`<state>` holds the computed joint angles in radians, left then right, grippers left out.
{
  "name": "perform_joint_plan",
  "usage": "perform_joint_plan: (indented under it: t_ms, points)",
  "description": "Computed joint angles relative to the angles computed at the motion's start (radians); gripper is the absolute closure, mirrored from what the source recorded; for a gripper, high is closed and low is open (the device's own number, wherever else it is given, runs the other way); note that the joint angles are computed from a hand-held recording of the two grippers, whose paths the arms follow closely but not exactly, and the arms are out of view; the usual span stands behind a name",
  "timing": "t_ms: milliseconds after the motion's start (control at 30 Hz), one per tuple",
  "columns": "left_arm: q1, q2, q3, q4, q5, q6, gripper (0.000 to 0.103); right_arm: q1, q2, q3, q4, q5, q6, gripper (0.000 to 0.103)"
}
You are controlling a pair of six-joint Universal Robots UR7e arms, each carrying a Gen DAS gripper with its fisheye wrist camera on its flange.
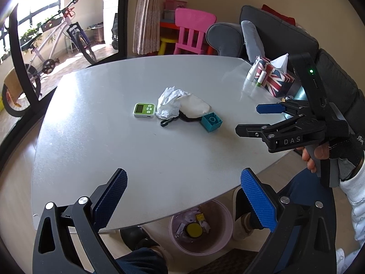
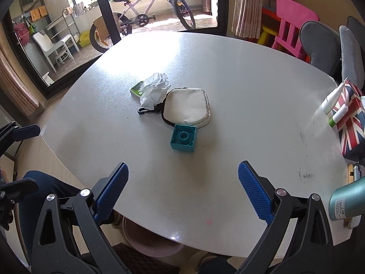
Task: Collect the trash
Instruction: 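Move the right tool to the teal block and close on it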
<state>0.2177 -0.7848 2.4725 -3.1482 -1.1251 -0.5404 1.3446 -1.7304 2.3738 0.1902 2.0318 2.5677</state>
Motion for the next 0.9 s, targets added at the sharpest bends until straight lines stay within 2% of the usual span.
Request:
perform_joint_plan:
  t_ms: [300, 633, 733, 833, 900]
  points:
    - [0.011, 0.002, -0.003, 0.001, 0.005, 0.002, 0.007, -0.008, 0.15, -0.072, -0.036, 0.049, 0.012, 0.008]
    - [0.025, 0.007, -0.011, 0.004, 0.005, 0.006, 0.007, -0.014, 0.272, -0.14, -0.035, 0.08, 0.033, 0.009]
    - [0.029, 0.006, -0.012, 0.004, 0.003, 0.007, 0.007, -0.005, 0.3, -0.154, -0.036, 0.096, 0.037, 0.019]
    - [0.035, 0.009, -0.015, 0.002, 0.0, 0.009, 0.007, -0.003, 0.321, -0.161, -0.04, 0.106, 0.034, 0.039]
    - [0.037, 0.01, -0.016, -0.001, -0.001, 0.01, 0.007, -0.003, 0.328, -0.16, -0.041, 0.112, 0.032, 0.066]
